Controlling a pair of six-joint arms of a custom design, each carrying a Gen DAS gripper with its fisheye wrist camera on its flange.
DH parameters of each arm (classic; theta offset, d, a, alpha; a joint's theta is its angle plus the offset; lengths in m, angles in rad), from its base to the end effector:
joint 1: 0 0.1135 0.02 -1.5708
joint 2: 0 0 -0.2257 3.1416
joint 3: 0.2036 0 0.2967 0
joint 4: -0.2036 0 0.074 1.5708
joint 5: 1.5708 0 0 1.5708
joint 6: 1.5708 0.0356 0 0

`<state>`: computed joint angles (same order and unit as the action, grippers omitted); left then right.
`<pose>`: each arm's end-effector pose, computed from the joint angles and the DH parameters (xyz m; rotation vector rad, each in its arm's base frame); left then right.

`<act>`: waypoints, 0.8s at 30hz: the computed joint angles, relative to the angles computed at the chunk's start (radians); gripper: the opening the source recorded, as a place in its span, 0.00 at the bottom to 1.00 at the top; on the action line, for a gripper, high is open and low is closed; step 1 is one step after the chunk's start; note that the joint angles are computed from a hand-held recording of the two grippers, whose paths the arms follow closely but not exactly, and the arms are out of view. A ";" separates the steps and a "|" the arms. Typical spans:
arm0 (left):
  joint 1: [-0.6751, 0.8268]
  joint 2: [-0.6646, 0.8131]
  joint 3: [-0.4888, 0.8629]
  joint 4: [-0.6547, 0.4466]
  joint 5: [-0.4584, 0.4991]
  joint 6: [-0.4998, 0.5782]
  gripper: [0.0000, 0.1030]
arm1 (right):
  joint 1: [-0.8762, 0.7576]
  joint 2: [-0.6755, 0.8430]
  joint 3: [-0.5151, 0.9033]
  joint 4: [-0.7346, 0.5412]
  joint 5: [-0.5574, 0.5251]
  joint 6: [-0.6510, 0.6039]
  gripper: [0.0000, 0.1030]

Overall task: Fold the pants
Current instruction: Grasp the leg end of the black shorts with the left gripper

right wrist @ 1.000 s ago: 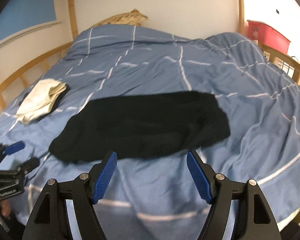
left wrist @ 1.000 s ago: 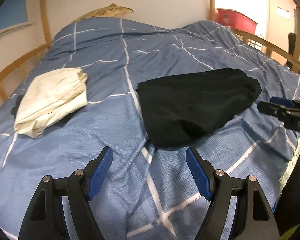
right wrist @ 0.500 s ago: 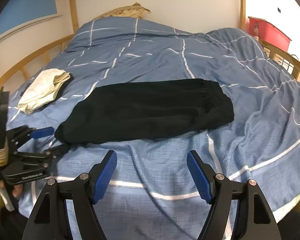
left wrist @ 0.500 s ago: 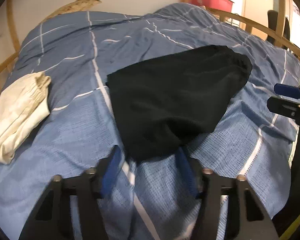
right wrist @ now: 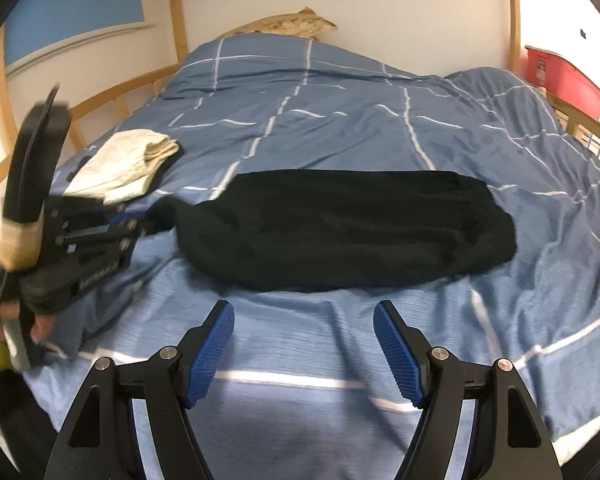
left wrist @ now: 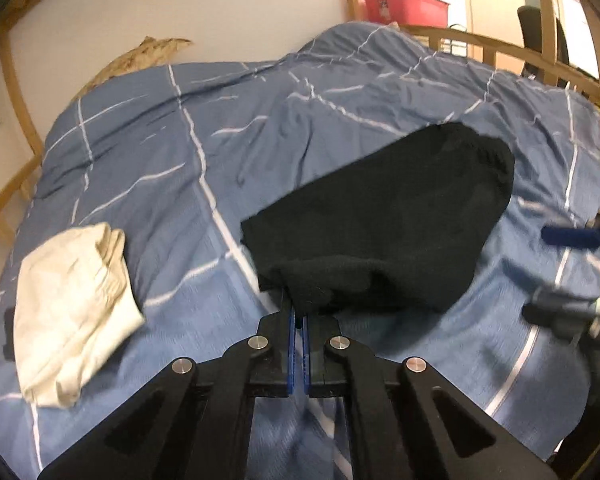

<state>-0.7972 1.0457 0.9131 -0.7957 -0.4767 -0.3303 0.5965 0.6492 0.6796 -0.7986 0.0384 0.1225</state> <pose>0.1976 -0.1790 0.2453 0.3596 2.3356 0.0649 0.1725 0.1155 0.2426 -0.5352 2.2979 0.3098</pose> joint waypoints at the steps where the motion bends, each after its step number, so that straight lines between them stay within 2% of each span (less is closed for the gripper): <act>1: 0.020 0.003 0.005 0.011 0.025 0.019 0.04 | 0.012 0.014 0.004 0.009 0.003 0.011 0.71; 4: 0.086 0.023 0.018 0.041 0.103 0.067 0.04 | 0.059 0.074 0.024 0.042 0.028 0.046 0.71; 14: 0.244 0.148 0.104 0.138 0.249 0.151 0.04 | 0.121 0.259 0.115 0.108 0.096 0.121 0.71; 19: 0.299 0.139 0.080 0.161 0.333 0.146 0.04 | 0.109 0.332 0.155 0.142 0.093 0.156 0.71; 22: 0.313 0.124 0.063 0.167 0.352 0.152 0.04 | 0.120 0.370 0.167 0.156 0.098 0.186 0.70; 24: 0.324 0.112 0.055 0.169 0.373 0.155 0.04 | 0.124 0.386 0.165 0.179 0.088 0.212 0.67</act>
<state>-0.4736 1.1572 0.9676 -0.6268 -0.1035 -0.1749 0.7208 1.0349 0.8442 -0.6197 0.1265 0.3345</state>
